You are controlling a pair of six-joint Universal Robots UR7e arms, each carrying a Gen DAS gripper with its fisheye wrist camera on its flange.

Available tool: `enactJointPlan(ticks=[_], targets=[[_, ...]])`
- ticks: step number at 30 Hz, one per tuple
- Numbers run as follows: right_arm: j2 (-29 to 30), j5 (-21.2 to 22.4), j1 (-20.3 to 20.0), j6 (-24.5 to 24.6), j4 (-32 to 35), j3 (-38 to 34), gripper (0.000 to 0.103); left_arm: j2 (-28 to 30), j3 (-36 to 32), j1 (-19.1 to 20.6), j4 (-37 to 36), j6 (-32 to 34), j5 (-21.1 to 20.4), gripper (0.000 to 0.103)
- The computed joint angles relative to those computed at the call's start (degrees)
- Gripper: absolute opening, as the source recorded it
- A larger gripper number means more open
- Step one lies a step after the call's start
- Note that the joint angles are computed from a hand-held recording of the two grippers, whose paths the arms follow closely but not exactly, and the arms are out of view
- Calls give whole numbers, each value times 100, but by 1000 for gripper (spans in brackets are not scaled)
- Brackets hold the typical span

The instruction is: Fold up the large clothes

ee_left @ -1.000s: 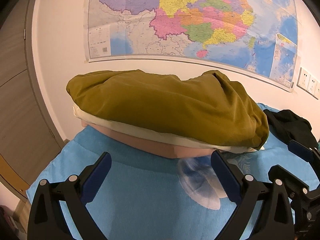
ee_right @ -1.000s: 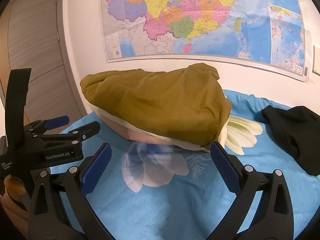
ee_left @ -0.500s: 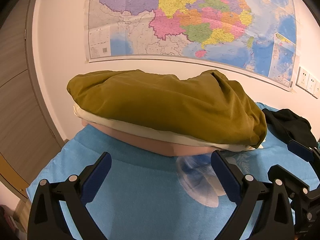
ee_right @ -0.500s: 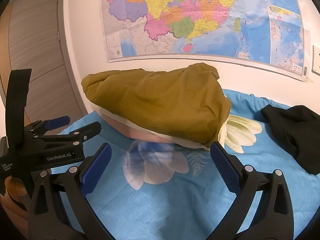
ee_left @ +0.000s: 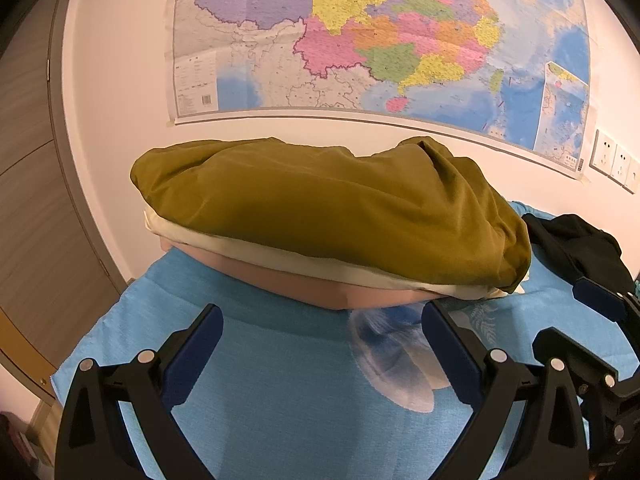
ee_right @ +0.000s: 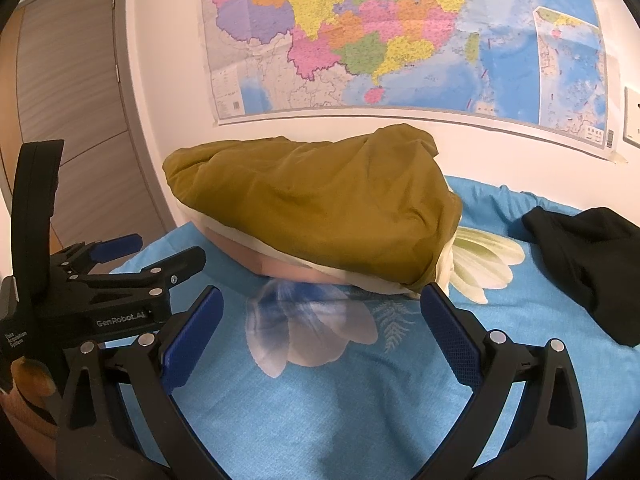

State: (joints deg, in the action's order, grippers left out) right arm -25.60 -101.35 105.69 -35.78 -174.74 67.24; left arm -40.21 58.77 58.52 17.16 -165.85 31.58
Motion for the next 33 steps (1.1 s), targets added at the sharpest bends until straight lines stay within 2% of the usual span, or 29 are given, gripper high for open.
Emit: enactJointPlan(ticks=[33], targets=[[1,-4,-43,130,22,-16,97,183,-230,62,229,-67,89,96]])
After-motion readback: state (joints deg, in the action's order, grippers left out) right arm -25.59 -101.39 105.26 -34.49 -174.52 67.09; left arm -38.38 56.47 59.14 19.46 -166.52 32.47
